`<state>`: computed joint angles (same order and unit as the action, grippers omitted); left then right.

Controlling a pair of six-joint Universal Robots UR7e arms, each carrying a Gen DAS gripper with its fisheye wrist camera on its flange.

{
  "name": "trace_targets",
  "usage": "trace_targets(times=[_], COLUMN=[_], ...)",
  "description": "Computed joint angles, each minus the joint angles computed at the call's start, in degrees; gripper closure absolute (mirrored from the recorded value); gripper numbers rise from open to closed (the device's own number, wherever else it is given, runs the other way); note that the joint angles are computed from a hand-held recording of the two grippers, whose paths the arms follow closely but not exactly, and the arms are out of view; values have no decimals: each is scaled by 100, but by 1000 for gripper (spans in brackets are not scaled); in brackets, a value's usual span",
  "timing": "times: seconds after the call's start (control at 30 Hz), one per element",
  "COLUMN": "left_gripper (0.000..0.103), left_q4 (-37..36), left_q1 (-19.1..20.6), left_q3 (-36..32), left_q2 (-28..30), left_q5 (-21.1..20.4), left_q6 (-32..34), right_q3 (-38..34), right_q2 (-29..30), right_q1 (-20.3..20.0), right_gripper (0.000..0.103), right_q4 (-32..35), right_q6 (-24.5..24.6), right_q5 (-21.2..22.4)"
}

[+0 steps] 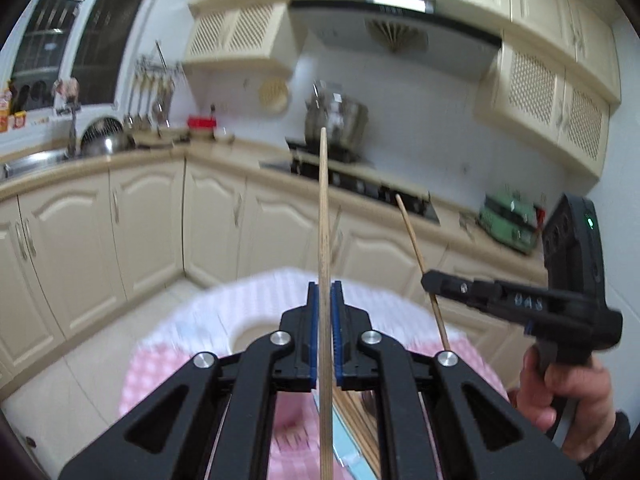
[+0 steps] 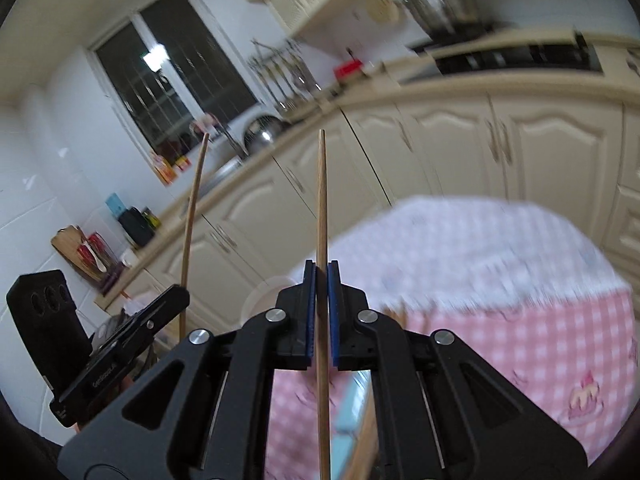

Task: Organize utensils
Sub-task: 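Lift the chopsticks with both tools and carry them above the pink cup, then lower the chopsticks into the pink cup and open both tools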

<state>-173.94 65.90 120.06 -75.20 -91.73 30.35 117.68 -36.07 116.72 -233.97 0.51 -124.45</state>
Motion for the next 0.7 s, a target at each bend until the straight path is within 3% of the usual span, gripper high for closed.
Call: trace_targets(times=[0.37, 0.7], left_gripper=[98, 97], left_q4=[-655, -1117], left_q1=[161, 311], left_q3=[-1045, -1283], left_q2=[947, 1543], left_q5=[-876, -737], left_q6=[-242, -235], right_q3=[-1515, -2215], right_q2=[475, 914], right_q1=[43, -166], right_gripper=[97, 97], right_q4=[102, 79], right_q6=[-925, -1216], right_q5=[293, 351])
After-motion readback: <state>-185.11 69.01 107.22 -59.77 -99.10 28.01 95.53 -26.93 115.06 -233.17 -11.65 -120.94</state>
